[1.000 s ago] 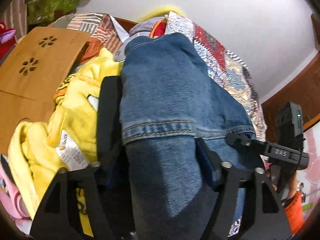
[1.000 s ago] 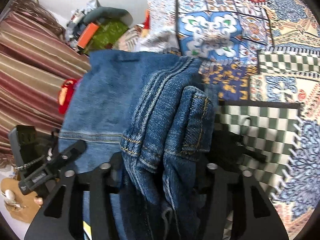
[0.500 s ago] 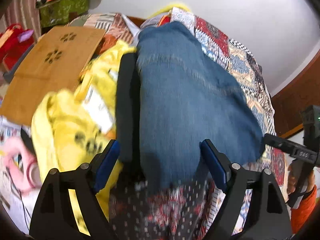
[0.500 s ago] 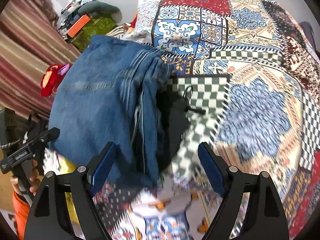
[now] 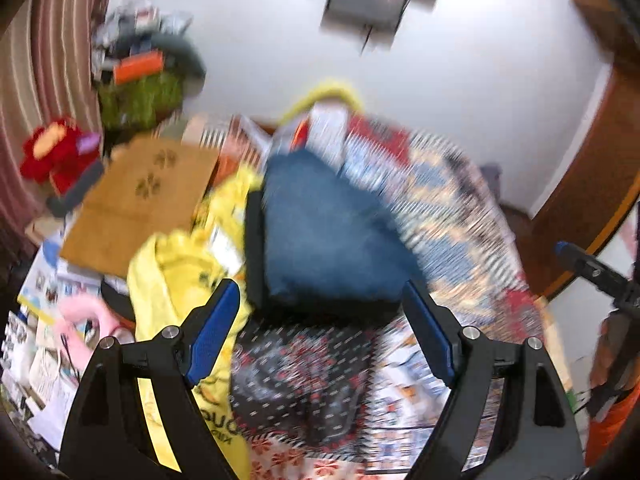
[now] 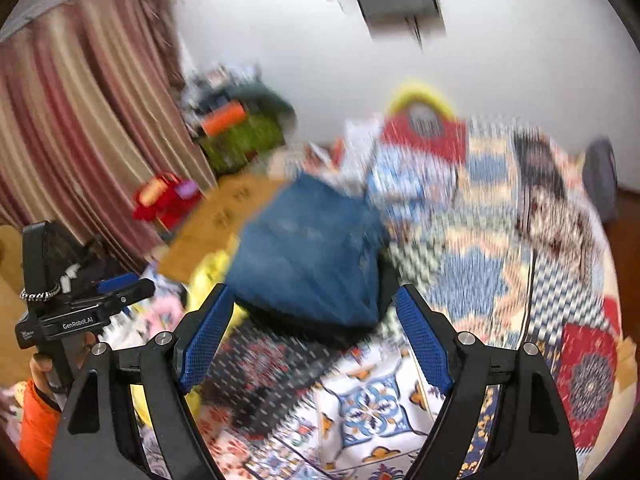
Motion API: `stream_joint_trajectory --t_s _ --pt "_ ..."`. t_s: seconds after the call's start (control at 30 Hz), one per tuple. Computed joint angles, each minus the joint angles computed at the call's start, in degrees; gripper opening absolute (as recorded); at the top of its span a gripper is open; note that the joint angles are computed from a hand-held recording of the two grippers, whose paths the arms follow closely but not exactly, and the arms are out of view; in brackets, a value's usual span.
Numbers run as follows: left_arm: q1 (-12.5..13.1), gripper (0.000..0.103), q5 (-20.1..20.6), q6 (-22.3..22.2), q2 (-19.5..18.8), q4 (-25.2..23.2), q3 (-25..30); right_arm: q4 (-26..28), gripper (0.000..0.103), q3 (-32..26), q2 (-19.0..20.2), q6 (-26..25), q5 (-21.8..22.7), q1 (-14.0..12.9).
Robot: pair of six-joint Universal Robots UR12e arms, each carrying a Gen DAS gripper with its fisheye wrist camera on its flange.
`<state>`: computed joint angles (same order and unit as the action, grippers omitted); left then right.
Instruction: Fold large clothes
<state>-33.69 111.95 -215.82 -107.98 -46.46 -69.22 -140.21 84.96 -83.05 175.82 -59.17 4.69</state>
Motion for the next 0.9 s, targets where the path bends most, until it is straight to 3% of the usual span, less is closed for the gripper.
stream_joint_trajectory --t_s 0.17,0.3,0.4,0.6,0.7,0.9 --pt "-5.31 0.083 11.58 7.06 0.27 8.67 1.28 -15.29 0.081 5.13 -4.75 4.02 1.20 -0.72" --pt "-10.53 0.083 23.44 15.49 -1.26 19.12 2.08 -25.44 0.081 8.90 -7.67 5.90 1.06 -0.82" --pt "-13.13 0.083 28.11 20.80 -2.62 26.03 2.87 -31.46 0.081 11.28 -9.18 7.07 0.29 -0.63" --pt "-16.10 0.083 33.27 25.59 -4.89 34.03 3.82 -38.44 0.081 14.83 -10.98 8.13 -2.76 0.32" --pt "-16.71 0.083 34.11 24.89 -5.01 34.05 3.32 -38.88 0.086 15.67 -11.47 8.03 -4.02 0.51" --pt "-17.76 0.100 37.41 23.79 -5.65 33.96 3.01 -39.00 0.102 16.64 -12.03 7.26 -9.04 1.57"
